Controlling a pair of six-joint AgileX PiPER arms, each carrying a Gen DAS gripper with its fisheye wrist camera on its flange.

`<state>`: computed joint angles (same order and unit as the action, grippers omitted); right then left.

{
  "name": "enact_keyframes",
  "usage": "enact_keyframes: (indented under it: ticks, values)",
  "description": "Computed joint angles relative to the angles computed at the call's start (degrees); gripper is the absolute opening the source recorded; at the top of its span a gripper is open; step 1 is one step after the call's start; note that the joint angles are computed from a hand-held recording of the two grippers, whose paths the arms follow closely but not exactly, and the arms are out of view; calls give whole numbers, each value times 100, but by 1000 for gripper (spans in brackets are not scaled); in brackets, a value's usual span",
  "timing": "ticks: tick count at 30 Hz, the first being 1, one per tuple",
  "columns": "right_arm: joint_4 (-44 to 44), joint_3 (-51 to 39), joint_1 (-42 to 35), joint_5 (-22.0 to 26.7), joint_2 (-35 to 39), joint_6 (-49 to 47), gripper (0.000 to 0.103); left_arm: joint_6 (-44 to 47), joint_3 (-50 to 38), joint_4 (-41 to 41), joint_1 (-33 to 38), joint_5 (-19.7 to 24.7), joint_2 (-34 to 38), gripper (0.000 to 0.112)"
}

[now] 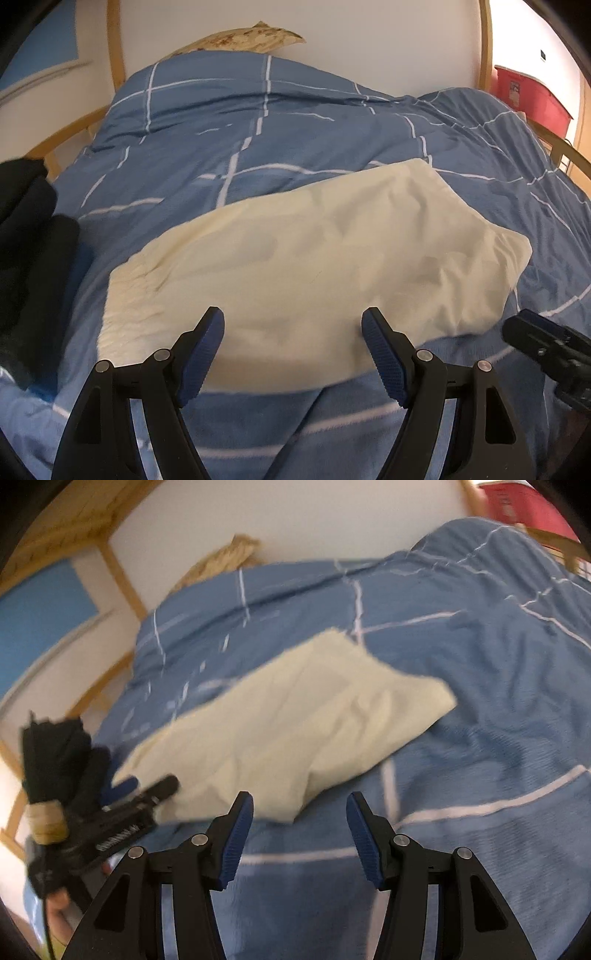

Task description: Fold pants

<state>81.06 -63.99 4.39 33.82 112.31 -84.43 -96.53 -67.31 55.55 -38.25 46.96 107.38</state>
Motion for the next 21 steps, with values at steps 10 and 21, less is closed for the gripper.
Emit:
enact_keyframes:
  ticks: [10, 21]
  values:
    - [-1094, -720, 319, 251, 604, 775, 50, -45, 198, -100, 9, 240, -17, 77]
    - [-1293, -1394, 455, 433, 684, 637, 50, 122, -180, -69, 502, 157, 483, 77]
